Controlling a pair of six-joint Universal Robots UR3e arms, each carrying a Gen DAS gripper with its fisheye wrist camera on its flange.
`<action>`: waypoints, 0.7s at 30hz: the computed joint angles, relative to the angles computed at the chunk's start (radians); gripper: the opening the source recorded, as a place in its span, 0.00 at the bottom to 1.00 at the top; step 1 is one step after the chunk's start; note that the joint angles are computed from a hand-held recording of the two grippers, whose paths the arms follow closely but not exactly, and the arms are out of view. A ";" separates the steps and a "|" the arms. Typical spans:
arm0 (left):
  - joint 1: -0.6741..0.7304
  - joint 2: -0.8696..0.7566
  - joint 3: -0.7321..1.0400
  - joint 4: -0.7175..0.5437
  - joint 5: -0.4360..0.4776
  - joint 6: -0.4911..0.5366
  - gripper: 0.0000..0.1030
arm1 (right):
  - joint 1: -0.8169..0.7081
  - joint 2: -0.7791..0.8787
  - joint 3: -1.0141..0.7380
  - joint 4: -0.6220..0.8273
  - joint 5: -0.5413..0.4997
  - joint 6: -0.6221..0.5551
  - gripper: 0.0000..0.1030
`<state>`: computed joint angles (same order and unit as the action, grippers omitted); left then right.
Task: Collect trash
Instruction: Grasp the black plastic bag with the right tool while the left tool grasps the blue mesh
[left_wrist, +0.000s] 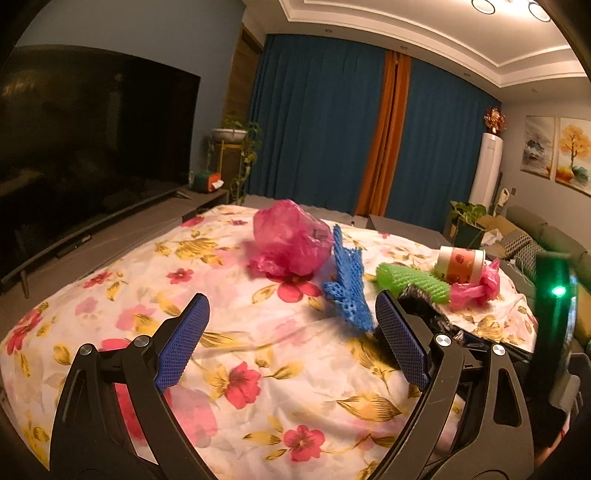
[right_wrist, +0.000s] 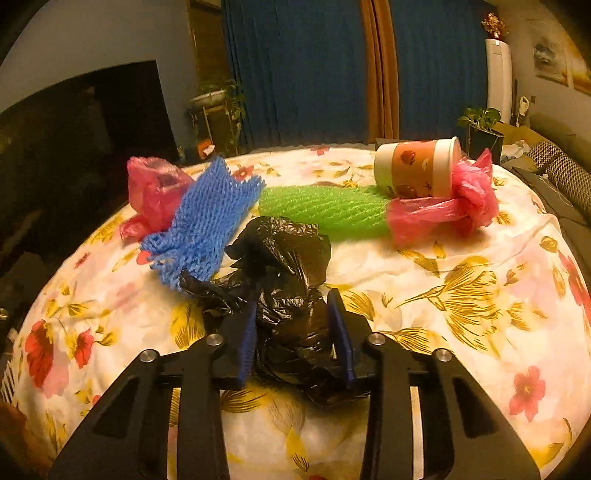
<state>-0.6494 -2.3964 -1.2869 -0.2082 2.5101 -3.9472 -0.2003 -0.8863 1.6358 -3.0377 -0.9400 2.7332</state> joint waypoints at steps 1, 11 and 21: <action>0.007 -0.007 0.013 -0.002 -0.017 0.009 0.87 | -0.012 -0.013 0.019 -0.011 0.013 0.002 0.33; 0.083 -0.140 0.284 -0.114 -0.148 0.056 0.84 | -0.192 -0.148 0.226 -0.220 0.133 0.057 0.33; 0.181 -0.241 0.473 -0.305 -0.378 0.047 0.38 | -0.325 -0.202 0.279 -0.180 0.236 0.025 0.33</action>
